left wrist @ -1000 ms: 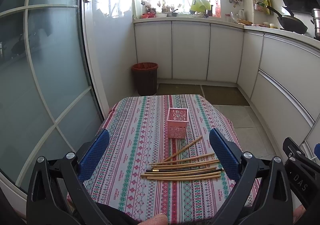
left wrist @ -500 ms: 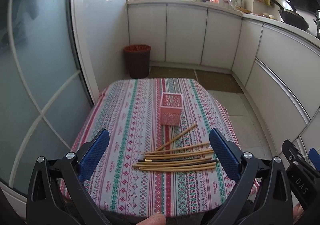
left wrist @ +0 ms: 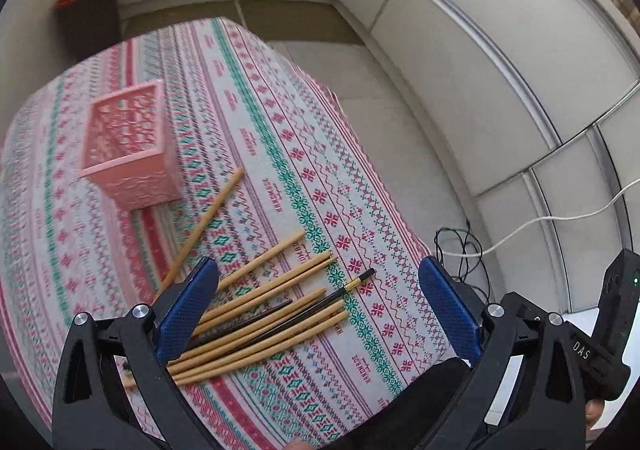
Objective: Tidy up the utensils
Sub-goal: 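Lower the left gripper onto the chopstick pile while the right gripper approaches it too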
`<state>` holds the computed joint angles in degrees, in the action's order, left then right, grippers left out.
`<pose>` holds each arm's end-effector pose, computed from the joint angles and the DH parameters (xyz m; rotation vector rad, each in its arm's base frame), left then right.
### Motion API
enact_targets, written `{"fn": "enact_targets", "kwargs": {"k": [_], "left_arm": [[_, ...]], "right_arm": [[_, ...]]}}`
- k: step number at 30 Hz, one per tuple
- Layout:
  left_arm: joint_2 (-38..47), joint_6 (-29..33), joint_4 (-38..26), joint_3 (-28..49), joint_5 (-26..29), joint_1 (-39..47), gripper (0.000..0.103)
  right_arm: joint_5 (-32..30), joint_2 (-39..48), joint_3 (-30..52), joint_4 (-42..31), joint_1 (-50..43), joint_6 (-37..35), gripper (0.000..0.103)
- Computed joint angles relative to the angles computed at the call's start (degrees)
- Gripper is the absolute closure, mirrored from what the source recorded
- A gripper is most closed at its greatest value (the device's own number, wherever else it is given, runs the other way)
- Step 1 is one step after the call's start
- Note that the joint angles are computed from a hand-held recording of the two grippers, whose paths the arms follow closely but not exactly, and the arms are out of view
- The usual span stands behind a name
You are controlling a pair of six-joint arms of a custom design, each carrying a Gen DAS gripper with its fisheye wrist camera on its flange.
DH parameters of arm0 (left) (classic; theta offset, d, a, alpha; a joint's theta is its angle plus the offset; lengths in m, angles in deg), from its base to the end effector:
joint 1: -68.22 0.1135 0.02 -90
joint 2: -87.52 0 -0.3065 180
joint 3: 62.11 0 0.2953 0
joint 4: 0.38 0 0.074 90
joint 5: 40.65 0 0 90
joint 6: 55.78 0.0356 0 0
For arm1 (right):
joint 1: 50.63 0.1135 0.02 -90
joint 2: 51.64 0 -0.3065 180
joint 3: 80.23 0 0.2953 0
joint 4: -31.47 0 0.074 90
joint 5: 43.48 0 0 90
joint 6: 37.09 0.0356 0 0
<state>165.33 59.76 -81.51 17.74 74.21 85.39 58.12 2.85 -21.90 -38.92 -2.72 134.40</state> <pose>0.2629 0.0656 0.3192 0.2603 2.7589 -0.4724 0.1259 0.1287 0.2829 0.8526 2.6245 0.3979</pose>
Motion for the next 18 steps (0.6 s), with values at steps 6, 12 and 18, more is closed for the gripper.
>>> {"fn": "enact_targets", "kwargs": {"k": [6,12,18], "left_arm": [[12.97,-4.12,6.27,3.09,-6.76,-7.17,0.008],[20.48,-3.13,8.53,7.91,-11.86,-10.26,0.025],[24.12,-2.58,11.12,8.06,-18.52,-13.51,0.037]], "right_arm": [[-7.1,-1.33,-6.16,2.64,-10.97,-5.57,0.007],[-10.99,0.75,-8.38,5.61,-14.76,-9.37,0.007],[-9.99,2.36,-8.01,5.29,-14.38,-10.71,0.007]]}}
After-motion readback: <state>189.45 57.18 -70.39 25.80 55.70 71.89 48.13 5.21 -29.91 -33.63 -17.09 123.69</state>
